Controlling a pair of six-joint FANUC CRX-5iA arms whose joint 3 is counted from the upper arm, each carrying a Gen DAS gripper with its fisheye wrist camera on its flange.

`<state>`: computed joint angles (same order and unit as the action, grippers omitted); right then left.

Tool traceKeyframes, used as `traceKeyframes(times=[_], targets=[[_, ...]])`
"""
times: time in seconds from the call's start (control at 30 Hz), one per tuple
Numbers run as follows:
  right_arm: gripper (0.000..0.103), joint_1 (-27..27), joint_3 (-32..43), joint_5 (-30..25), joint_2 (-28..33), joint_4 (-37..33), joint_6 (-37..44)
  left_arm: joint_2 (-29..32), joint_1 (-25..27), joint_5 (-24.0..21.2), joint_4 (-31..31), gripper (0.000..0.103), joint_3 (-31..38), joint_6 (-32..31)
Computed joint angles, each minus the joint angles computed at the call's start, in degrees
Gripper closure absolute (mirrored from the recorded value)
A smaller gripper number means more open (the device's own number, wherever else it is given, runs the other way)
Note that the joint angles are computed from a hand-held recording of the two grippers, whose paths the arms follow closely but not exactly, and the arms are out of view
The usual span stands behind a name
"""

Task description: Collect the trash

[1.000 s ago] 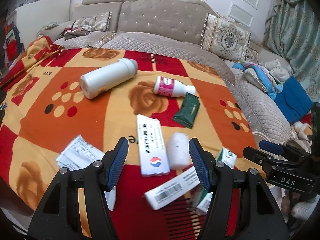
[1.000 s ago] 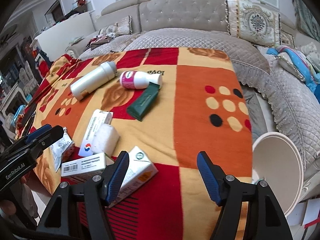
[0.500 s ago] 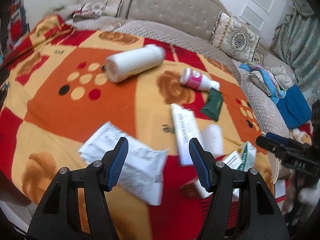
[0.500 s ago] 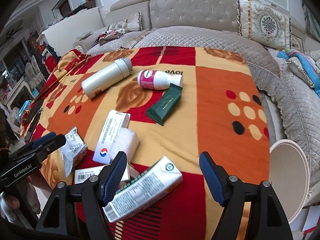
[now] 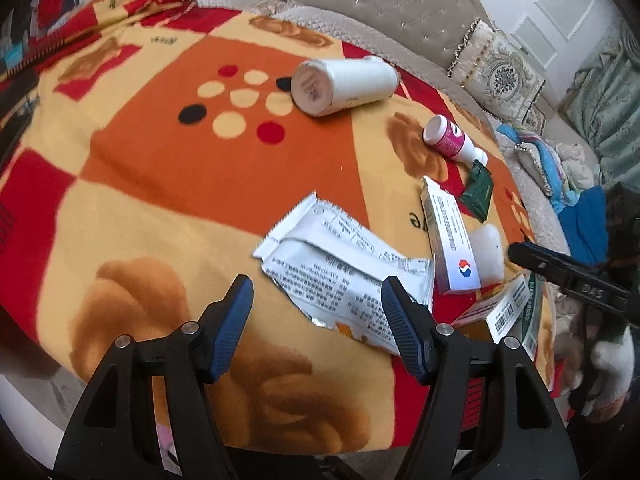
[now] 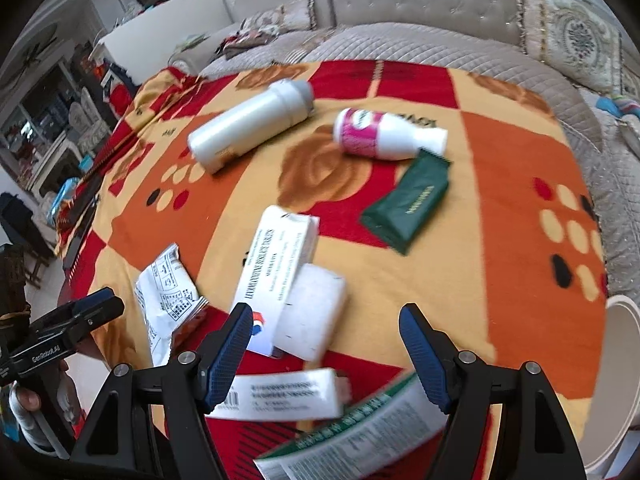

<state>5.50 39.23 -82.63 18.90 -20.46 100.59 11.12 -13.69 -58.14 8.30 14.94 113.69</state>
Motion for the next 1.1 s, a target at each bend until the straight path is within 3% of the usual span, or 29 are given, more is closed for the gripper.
traceKeyframes(times=[0.13,0.33,0.5,0.67,0.93,1.1], targets=[[0.030,1.25,0.77,-1.10,1.62,0.45,-0.88,-0.04,0.34,2.50,4.18,0.037,-2.53,-0.52],[0.030,1.53,1.84,-2.16,3.09,0.12,-1.69,2.91,-1.33,4.20,2.37,0.031,0.22,6.22],[0.030,1.12,2.52,-2.82,3.73,-0.27,-1.64,7.15,-1.77,2.16,-0.22,0.030,6.27,9.82],[0.030,0.37,3.88,-3.76,4.68,-1.31,-1.88,6.82,-0.58,4.85,2.77,0.030,4.84,9.02],[0.029,0.23,5.19,-4.54,5.59,-1.94,-1.64,5.76,1.02,3.33,-1.57,0.029,6.13,11.17],[0.028,0.52,5.56,-4.81,5.92,-2.00,-2.00,9.17,2.73,3.74,4.20,0.027,7.68,6.22]])
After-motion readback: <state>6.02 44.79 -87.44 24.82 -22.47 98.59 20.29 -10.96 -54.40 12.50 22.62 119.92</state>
